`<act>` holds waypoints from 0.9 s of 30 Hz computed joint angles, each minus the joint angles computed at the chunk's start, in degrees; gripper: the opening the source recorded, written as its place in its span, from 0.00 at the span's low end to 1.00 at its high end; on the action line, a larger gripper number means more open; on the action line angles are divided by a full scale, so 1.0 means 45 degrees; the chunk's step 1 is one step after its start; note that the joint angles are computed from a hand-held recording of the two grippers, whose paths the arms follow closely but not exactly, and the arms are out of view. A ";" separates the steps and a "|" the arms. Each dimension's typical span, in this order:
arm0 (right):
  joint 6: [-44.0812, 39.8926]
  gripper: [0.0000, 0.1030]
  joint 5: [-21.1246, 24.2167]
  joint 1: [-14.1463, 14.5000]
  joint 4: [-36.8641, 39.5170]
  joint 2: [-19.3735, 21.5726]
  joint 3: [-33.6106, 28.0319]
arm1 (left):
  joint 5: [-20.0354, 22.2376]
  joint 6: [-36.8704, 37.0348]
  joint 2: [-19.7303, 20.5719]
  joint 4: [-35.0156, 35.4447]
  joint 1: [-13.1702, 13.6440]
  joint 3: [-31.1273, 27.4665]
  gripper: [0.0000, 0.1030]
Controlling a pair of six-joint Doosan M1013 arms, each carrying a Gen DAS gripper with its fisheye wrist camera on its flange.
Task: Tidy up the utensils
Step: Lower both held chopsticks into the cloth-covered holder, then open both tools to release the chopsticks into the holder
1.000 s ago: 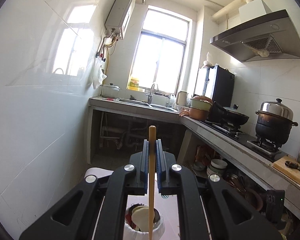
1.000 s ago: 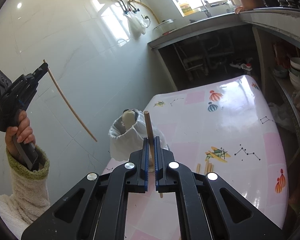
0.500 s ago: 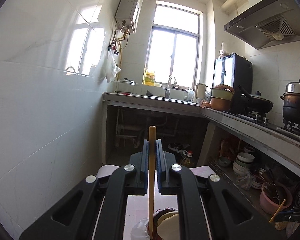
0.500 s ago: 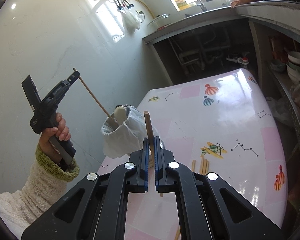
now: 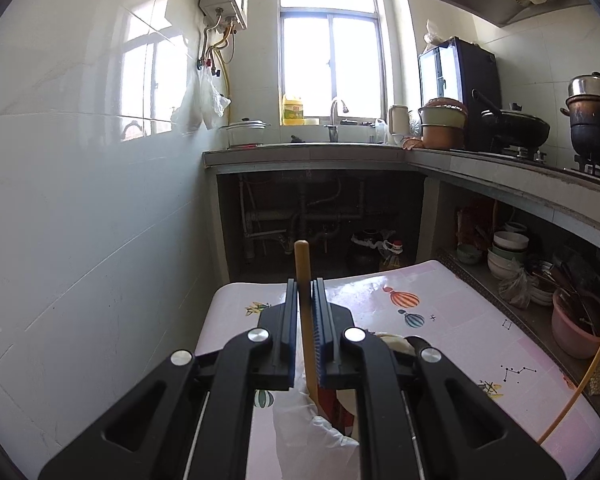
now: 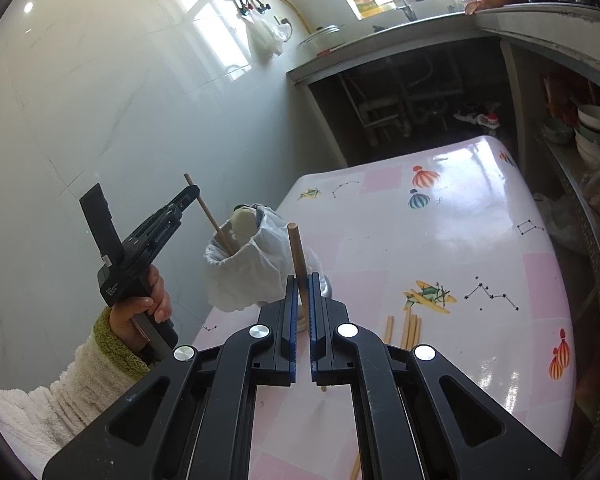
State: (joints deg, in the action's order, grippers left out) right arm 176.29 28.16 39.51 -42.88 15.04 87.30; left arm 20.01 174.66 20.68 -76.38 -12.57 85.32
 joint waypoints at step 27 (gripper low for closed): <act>-0.3224 0.01 -0.1160 -0.0867 0.0296 0.1391 -0.3759 | 0.3110 -0.3244 -0.1391 0.0239 0.2345 0.1974 0.67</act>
